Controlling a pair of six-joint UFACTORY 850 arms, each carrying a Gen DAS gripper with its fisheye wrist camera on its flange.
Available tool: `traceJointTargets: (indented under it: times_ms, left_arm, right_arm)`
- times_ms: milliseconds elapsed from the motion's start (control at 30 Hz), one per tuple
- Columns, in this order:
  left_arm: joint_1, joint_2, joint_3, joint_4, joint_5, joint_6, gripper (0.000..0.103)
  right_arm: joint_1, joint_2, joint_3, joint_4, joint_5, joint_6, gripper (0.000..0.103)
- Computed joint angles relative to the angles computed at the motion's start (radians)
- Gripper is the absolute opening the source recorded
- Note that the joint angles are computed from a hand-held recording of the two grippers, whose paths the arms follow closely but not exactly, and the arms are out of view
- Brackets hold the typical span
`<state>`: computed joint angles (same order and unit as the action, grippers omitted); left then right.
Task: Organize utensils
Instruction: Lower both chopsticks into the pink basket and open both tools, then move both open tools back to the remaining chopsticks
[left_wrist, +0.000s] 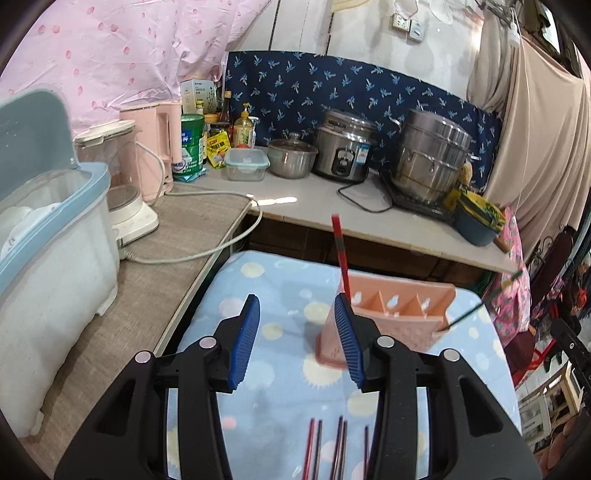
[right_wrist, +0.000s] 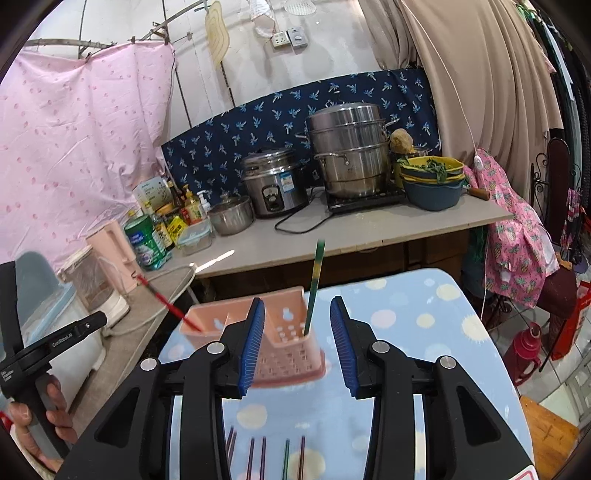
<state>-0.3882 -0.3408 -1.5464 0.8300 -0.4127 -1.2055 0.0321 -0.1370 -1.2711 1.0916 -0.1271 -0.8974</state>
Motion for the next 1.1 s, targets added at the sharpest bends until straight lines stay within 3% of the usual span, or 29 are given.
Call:
traceJointTargets:
  times_ms: [233, 433, 800, 1100]
  left_arm:
    - [-0.034, 0.099, 0.176, 0.066, -0.016, -0.069, 0.04]
    - [-0.06, 0.153, 0.287, 0.08, -0.022, -0.1, 0.04]
    - [-0.105, 0.228, 0.451, 0.072, -0.02, -0.128, 0.04]
    - [-0.124, 0.261, 0.538, 0.042, -0.011, -0.13, 0.04]
  right_arm:
    - [0.014, 0.118, 0.197, -0.121, -0.003, 0.109, 0.038]
    - [0.036, 0.196, 0.329, -0.494, 0.023, 0.476, 0.037]
    - [0.071, 0.26, 0.472, -0.801, 0.01, 0.779, 0.037]
    - [0.107, 0.255, 0.522, -0.754, -0.007, 0.751, 0.037]
